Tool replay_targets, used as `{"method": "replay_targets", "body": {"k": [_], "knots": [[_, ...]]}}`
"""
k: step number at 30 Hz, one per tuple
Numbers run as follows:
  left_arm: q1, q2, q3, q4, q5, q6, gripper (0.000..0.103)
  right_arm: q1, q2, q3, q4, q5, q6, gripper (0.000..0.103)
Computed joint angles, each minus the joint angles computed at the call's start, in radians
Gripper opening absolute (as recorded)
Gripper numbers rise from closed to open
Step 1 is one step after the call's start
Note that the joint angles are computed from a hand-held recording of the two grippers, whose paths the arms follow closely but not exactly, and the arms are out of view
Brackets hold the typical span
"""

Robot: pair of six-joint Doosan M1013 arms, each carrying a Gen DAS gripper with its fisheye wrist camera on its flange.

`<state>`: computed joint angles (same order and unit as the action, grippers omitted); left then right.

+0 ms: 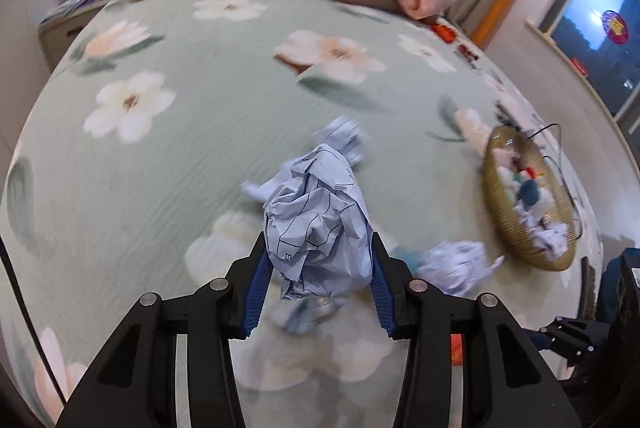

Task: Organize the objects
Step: 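Carry the paper and chip bag over the gold plate and open both tools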

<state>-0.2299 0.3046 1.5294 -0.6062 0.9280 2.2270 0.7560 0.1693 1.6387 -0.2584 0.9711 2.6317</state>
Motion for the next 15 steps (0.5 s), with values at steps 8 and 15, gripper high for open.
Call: {"method": "replay_targets", "body": {"k": [8, 15], "knots": [[-0.066, -0.020, -0.052, -0.139, 0.048, 0.100, 0.042, 0.002, -0.061, -0.001, -0.193, 0.029, 0.210, 0.040], [-0.176, -0.016, -0.098, -0.239, 0.111, 0.191, 0.042, 0.006, -0.126, -0.019, -0.473, 0.322, 0.461, 0.040]]}}
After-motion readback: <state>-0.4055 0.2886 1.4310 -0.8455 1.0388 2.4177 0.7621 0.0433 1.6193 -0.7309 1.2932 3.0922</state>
